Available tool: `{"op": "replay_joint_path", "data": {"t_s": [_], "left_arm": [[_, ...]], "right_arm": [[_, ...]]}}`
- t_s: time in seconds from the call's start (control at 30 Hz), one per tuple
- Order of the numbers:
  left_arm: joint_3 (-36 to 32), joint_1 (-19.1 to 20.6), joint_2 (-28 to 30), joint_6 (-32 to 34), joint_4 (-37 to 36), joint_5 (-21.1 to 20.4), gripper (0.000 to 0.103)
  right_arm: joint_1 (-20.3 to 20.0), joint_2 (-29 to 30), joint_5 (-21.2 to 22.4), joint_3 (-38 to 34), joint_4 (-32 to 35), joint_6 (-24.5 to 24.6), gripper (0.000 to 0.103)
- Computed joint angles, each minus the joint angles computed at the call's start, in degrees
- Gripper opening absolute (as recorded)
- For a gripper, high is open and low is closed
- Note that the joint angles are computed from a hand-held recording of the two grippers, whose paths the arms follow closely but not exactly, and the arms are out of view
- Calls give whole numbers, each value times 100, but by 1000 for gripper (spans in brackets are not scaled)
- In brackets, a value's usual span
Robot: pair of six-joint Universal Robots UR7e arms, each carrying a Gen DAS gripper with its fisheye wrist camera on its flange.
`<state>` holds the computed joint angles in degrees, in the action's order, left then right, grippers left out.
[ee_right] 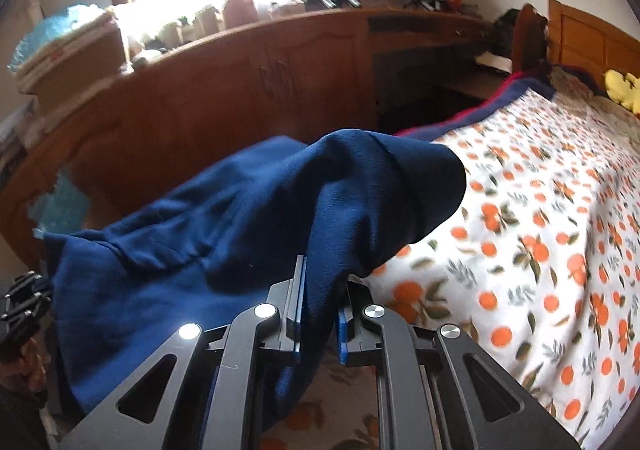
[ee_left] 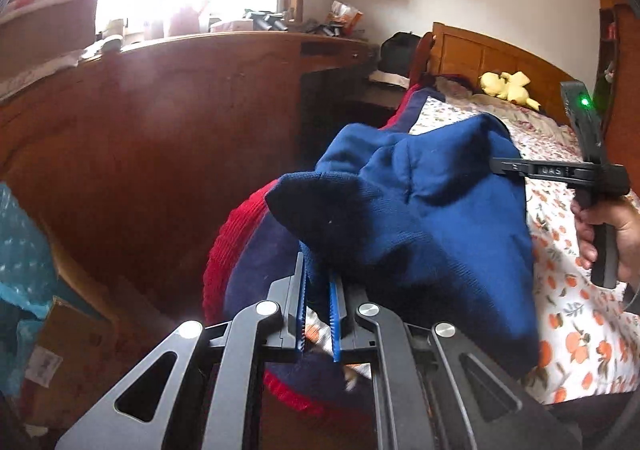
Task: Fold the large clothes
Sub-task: 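Lift the folded bundle with the left gripper and carry it onto the desk, then open the left gripper to release the bundle and withdraw it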
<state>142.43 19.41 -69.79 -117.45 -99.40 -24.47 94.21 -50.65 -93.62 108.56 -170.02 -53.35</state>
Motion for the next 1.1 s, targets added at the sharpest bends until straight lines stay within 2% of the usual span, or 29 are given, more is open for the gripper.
{"op": "replay_joint_path", "data": {"t_s": [0.1, 0.17, 0.2, 0.23, 0.27, 0.33, 0.4, 0.47, 0.5, 0.57, 0.63, 0.7, 0.73, 0.83, 0.9, 1.0, 1.1], "left_arm": [[36, 10, -76, -170, 74, -126, 14], [-130, 43, 1, -575, 627, -274, 23], [-145, 15, 40, -717, 770, -350, 23], [-181, -16, 83, -830, 901, -436, 28], [-237, -38, 142, -977, 1032, -527, 41], [-289, -168, 237, -1220, 1205, -701, 57], [-348, -332, 316, -1364, 1332, -814, 65], [-453, -447, 448, -1465, 1421, -899, 78], [-533, -535, 526, -1518, 1493, -928, 80], [-674, -675, 669, -1623, 1636, -973, 90], [-900, -804, 883, -1718, 1817, -953, 98], [-1149, -807, 1084, -1645, 1872, -815, 101], [-1276, -826, 1209, -1556, 1829, -766, 101], [-1643, -799, 1569, -1105, 1495, -513, 101], [-1852, -793, 1787, -884, 1322, -372, 101], [-2270, -761, 2211, -400, 932, -103, 101], [-2678, -724, 2669, 467, 177, 158, 101]], "right_arm": [[-55, -53, -247, 26, 0, 2, 20], [-136, -211, -213, 170, -109, -97, 21], [-189, -313, -133, 220, -40, -134, 22], [-231, -428, -92, 295, -6, -168, 23], [-283, -581, -57, 409, 1, -226, 23], [-371, -848, 41, 604, 52, -348, 24], [-483, -1165, 161, 839, 63, -486, 29], [-656, -1624, 428, 1147, 135, -634, 37], [-697, -1755, 497, 1209, 176, -658, 40], [-896, -2206, 710, 1449, 289, -783, 56], [-1115, -2655, 910, 1644, 427, -879, 59], [-1347, -3059, 1076, 1821, 534, -1003, 67], [-1515, -3322, 1178, 1937, 542, -1063, 79], [-1964, -3938, 1480, 2131, 700, -1264, 84], [-2261, -4286, 1641, 2234, 708, -1393, 94], [-2747, -4814, 1932, 2337, 815, -1608, 96], [-3196, -5268, 2205, 2299, 1145, -1669, 96]]}}
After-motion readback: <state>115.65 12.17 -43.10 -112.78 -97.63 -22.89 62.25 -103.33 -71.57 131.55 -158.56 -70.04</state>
